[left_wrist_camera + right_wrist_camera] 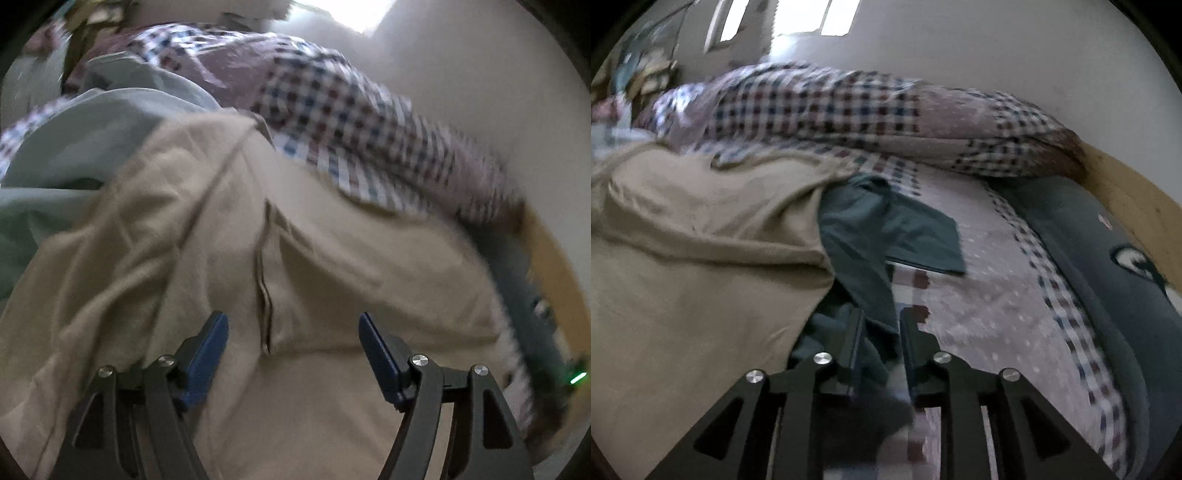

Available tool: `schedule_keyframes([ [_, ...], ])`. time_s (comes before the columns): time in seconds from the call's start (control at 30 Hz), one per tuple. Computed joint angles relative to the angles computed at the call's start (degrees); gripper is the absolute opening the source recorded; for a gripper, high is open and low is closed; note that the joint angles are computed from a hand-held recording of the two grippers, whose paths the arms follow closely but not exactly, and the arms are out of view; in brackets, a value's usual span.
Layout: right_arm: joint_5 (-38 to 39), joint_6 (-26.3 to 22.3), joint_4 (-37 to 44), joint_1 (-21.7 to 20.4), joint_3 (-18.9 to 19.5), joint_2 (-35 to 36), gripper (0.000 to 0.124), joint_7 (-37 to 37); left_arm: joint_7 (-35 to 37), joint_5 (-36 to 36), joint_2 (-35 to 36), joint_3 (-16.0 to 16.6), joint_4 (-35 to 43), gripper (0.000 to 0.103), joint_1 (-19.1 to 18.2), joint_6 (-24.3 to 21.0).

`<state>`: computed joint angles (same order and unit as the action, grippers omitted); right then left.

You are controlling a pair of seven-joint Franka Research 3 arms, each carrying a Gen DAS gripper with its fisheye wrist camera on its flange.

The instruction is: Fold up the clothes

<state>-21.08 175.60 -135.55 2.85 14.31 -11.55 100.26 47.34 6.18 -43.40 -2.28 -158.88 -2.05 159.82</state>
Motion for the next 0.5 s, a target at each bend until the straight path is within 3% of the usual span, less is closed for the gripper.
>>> schedule_keyframes([
  [0.1,11.3,3.7,-3.7,8.6,-6.8,-3.7,0.041,-6.5,-3.3,1.2,2.1,-2.8,1.2,0.073,2.3,-0.9],
  [0.17,13.3,5.7,-4.9,8.5,-5.9,-4.6,0.041,-7.1,-5.0,1.6,3.7,-3.3,2.5,0.06,2.9,-1.6],
  [0.23,14.5,7.0,-5.4,7.2,-4.0,-4.6,0.041,-7.2,-6.3,2.3,5.0,-3.6,4.1,0.021,3.4,-4.9],
  [0.3,16.0,7.7,-5.7,6.8,-3.0,-4.1,0.041,-8.0,-6.6,2.5,6.1,-3.1,5.4,0.001,3.2,-8.0],
  [0.5,15.5,9.4,-5.0,-1.9,6.2,-1.1,0.041,-10.5,-2.8,-0.6,0.4,2.0,2.1,0.001,-0.1,-5.5],
])
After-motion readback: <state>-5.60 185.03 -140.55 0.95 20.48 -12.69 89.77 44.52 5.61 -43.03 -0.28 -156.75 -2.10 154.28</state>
